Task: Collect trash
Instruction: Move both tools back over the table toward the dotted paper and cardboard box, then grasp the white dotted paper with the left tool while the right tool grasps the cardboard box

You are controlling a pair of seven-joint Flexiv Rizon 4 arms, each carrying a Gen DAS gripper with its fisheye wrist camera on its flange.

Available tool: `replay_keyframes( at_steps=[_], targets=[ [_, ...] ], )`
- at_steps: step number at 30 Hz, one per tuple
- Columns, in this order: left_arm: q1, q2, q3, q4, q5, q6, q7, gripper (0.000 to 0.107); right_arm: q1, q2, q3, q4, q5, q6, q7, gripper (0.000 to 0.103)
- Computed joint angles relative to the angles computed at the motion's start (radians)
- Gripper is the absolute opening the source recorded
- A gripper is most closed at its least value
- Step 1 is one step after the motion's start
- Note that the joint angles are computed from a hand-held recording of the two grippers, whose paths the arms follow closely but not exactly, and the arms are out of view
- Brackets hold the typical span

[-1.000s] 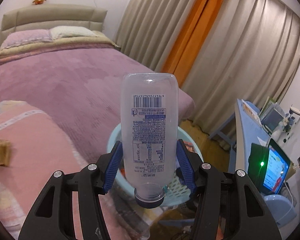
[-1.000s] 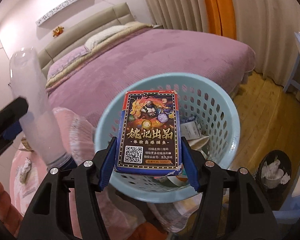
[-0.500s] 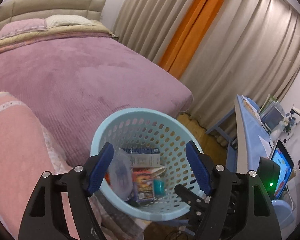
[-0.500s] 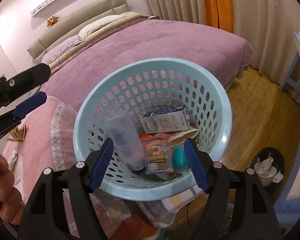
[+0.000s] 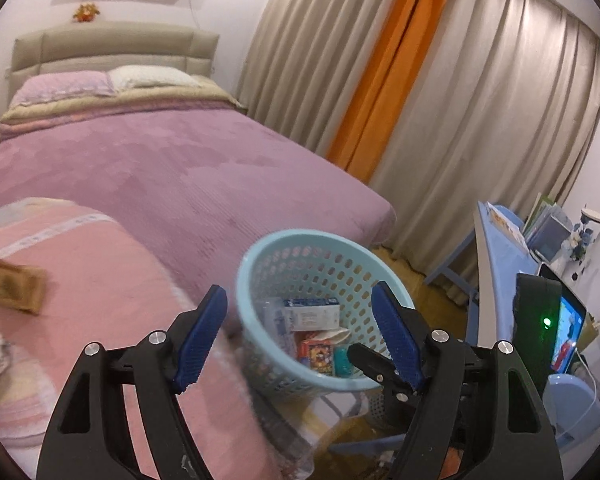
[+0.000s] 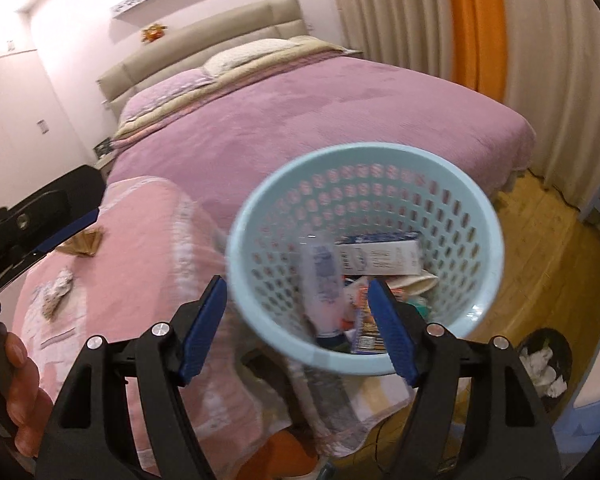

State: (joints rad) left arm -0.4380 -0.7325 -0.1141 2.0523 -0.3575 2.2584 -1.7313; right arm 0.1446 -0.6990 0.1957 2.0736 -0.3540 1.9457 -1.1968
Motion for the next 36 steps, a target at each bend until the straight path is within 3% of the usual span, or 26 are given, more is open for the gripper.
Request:
replay_keyframes(
  at_steps=[9,14,17,19,23,28,31,36],
  targets=[
    [-0.041,0.116,0.050,0.263,-0.117,0.198,-0.040,0.073,0.113,0.037,-0.009,0.030,0.006,0.031,-0.051,0.069],
    [-0.071,0.161,0.064,0.390,-0.252,0.271,-0.032,0.073,0.140,0.038,0.023,0.025,-0.020,0.023,-0.066,0.069],
    [-0.052,0.175,0.063,0.459,-0.272,0.296,-0.058,0.074,0.203,0.036,0.002,0.018,-0.001,0.025,-0.081,0.069],
    [-0.021,0.178,0.065,0.501,-0.248,0.308,-0.091,0.074,0.201,0.024,0.028,0.004,-0.017,0.016,-0.078,0.069],
    [0.049,0.177,0.074,0.550,-0.165,0.278,-0.125,0.074,0.069,-0.026,0.169,-0.033,-0.151,-0.039,-0.016,0.069],
    [0.103,0.159,0.089,0.559,-0.079,0.221,-0.117,0.072,0.137,-0.030,0.146,-0.060,-0.126,-0.060,-0.026,0.069],
    [0.135,0.144,0.088,0.540,-0.026,0.179,-0.109,0.063,0.146,-0.035,0.150,-0.075,-0.130,-0.072,-0.029,0.069],
    [0.123,0.119,0.104,0.507,-0.041,0.122,-0.080,0.057,0.173,-0.046,0.140,-0.106,-0.126,-0.100,-0.041,0.069]
  ],
)
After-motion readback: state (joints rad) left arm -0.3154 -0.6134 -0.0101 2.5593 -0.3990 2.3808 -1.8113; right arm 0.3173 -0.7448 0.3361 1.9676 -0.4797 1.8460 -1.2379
